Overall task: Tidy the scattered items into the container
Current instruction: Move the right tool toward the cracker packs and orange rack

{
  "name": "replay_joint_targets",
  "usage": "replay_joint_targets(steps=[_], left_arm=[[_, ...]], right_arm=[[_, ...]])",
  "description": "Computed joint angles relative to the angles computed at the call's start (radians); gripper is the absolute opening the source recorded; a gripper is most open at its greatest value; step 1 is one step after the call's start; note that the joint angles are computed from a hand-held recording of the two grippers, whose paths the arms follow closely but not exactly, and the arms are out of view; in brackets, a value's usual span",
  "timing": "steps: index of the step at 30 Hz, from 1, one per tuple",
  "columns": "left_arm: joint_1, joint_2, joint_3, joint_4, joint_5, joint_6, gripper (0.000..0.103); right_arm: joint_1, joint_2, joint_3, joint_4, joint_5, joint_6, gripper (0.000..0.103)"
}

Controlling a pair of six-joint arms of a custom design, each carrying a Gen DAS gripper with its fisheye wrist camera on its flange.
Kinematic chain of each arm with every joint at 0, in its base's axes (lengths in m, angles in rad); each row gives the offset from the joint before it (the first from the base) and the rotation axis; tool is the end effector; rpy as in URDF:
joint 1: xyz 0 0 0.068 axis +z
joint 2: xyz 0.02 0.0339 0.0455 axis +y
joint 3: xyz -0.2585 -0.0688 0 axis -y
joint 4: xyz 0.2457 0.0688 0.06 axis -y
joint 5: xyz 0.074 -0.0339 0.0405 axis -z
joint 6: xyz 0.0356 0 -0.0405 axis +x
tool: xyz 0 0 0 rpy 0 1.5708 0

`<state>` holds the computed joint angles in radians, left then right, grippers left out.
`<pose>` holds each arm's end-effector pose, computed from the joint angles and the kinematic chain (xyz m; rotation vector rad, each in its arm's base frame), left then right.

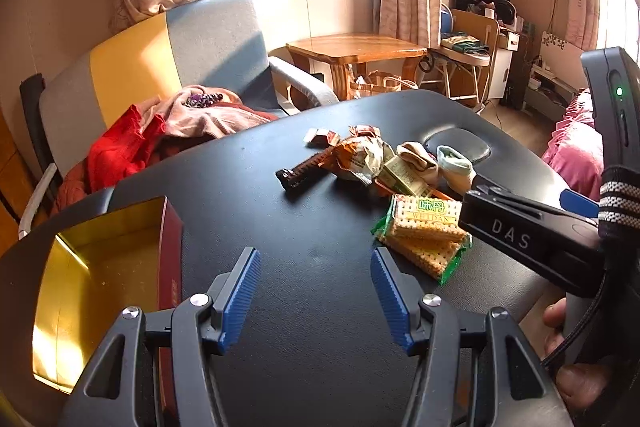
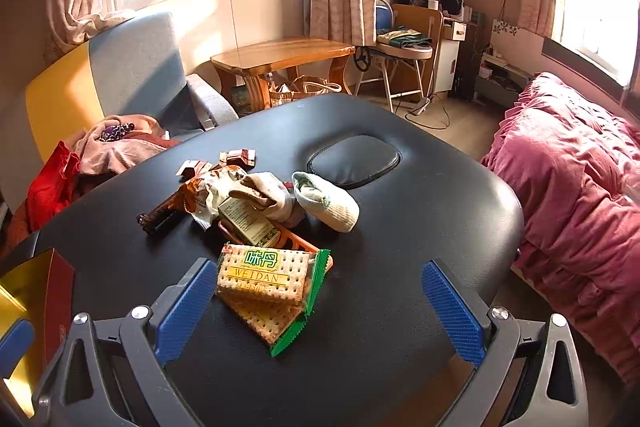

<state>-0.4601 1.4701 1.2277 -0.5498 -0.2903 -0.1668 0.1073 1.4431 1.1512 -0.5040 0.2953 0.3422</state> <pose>0.2938 -0.1342 0.2930 0.2012 2.3129 0.0291 0.3146 0.0235 0.2794 0.4121 2.2900 -0.1255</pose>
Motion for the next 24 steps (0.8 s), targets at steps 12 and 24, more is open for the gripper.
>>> replay_joint_targets(steps=[12, 24], left_arm=[[0.046, 0.04, -0.048, -0.009, 0.131, 0.021, 0.058], [0.082, 0.079, -0.157, 0.029, 0.177, 0.054, 0.058]], right_arm=[[-0.05, -0.058, -0.092, 0.081, -0.152, -0.129, 0.103], [-0.272, 0.003, -0.148, 0.088, -0.706, -0.248, 0.103]])
